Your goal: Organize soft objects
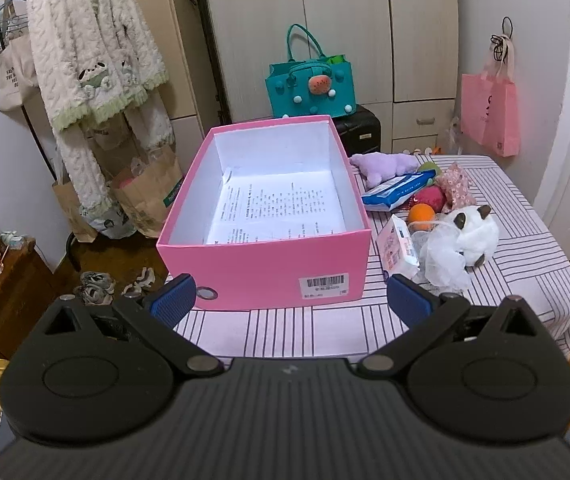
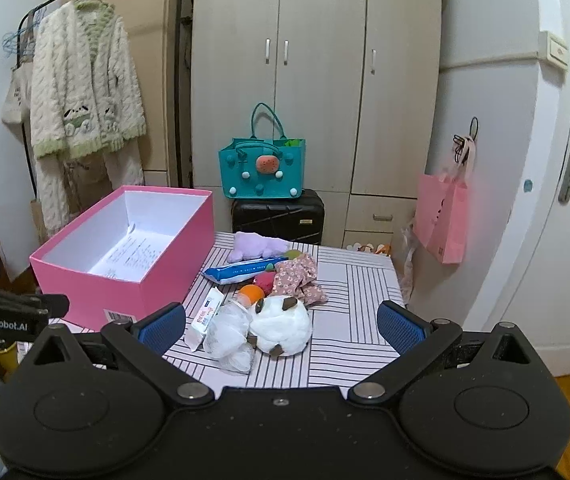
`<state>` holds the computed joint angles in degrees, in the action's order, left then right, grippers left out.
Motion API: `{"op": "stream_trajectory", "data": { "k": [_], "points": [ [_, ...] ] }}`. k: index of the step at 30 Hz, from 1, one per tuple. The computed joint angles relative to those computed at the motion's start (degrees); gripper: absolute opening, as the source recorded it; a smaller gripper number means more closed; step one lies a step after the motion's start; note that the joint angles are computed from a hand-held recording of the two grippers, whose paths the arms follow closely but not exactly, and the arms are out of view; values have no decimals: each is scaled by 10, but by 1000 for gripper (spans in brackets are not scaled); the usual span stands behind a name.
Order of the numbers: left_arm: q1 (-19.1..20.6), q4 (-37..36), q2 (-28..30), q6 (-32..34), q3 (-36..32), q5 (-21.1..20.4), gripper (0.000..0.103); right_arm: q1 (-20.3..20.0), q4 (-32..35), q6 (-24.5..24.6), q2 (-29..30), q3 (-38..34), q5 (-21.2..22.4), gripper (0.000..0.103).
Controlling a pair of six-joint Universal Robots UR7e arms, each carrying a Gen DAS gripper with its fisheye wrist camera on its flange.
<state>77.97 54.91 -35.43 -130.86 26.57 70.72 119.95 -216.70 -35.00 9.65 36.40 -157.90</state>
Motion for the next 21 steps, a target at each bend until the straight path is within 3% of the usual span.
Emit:
{"op": "stream_trajectory", "data": {
  "k": [4, 11, 18, 21],
  "points": [
    [-4, 2, 2, 4, -6, -11, 103, 2, 2, 2, -17, 31, 6, 103],
    [-5, 109, 50, -8, -114, 10, 103, 1, 28, 37, -60, 98, 28, 103],
    [-13, 59, 8, 16, -40, 14, 103, 1, 23, 1, -62, 89, 37, 103],
    [-15, 51, 6, 21, -39, 13, 103, 0, 21, -6, -66, 91, 41, 103]
  ]
}}
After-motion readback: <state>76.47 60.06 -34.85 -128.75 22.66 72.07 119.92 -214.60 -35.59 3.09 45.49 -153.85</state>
